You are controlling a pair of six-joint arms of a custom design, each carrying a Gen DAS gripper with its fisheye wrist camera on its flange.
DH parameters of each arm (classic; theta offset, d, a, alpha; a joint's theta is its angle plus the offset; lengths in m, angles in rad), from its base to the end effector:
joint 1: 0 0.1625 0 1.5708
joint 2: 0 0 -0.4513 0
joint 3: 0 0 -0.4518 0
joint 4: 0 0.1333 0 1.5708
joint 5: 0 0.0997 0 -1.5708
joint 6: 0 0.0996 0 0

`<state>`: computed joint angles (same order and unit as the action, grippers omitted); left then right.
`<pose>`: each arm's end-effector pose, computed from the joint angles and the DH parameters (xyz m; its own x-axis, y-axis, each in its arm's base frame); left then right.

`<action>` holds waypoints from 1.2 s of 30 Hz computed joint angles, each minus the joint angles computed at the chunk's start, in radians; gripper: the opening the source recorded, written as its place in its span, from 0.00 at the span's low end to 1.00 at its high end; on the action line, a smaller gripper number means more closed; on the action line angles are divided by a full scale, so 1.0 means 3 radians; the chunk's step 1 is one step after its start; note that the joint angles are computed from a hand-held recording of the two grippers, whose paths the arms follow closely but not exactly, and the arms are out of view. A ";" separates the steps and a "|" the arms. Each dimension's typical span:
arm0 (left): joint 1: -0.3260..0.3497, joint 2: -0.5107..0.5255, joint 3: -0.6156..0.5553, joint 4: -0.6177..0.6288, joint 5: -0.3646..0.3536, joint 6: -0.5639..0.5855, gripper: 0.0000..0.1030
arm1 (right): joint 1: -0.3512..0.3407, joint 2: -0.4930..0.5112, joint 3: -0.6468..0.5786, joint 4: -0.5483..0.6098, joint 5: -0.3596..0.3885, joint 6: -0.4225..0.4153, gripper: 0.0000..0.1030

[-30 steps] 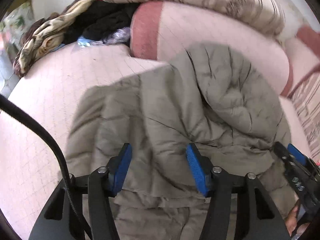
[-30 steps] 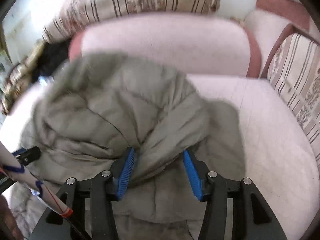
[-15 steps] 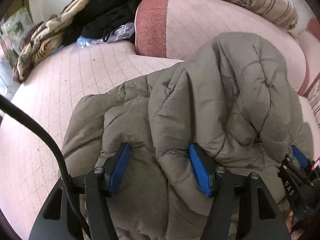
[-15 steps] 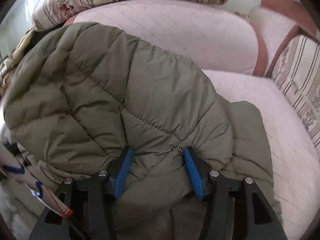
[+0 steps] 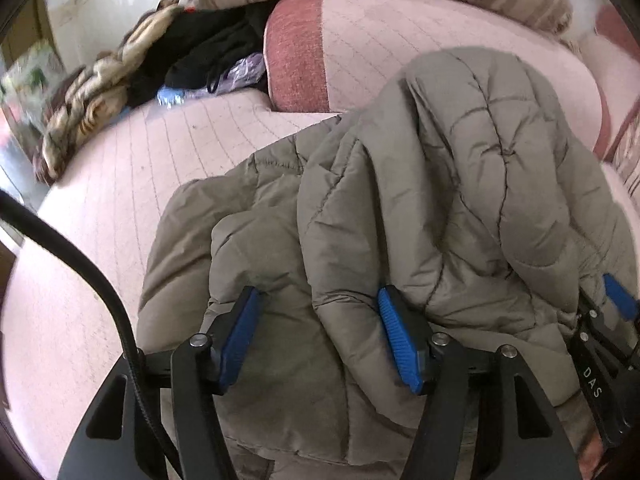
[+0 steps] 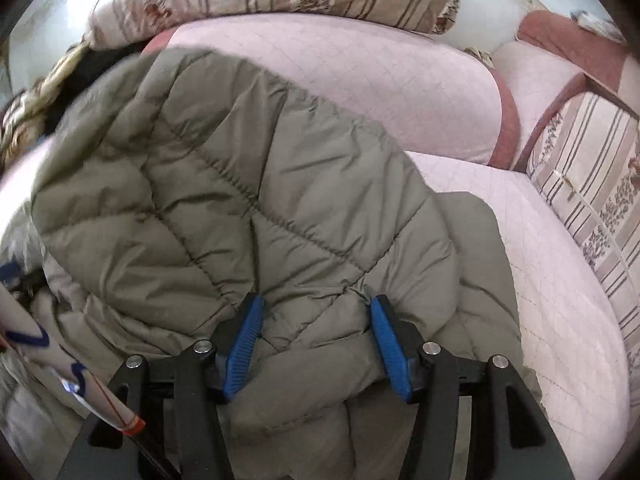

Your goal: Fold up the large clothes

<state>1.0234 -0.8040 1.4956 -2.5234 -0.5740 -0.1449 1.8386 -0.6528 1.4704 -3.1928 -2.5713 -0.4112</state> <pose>-0.2162 -0.7716 0.1728 -0.6430 -0.0226 -0.7655 0.4143 0.8304 -0.3725 0.2529 -0.7347 0.1416 -0.5510 0.1378 0.8231 -0.4405 0.7897 -0.4270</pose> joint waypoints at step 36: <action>-0.0151 -0.0354 0.0353 0.0305 -0.0070 -0.0418 0.55 | 0.0181 -0.0185 0.0197 0.0297 -0.0107 0.0138 0.63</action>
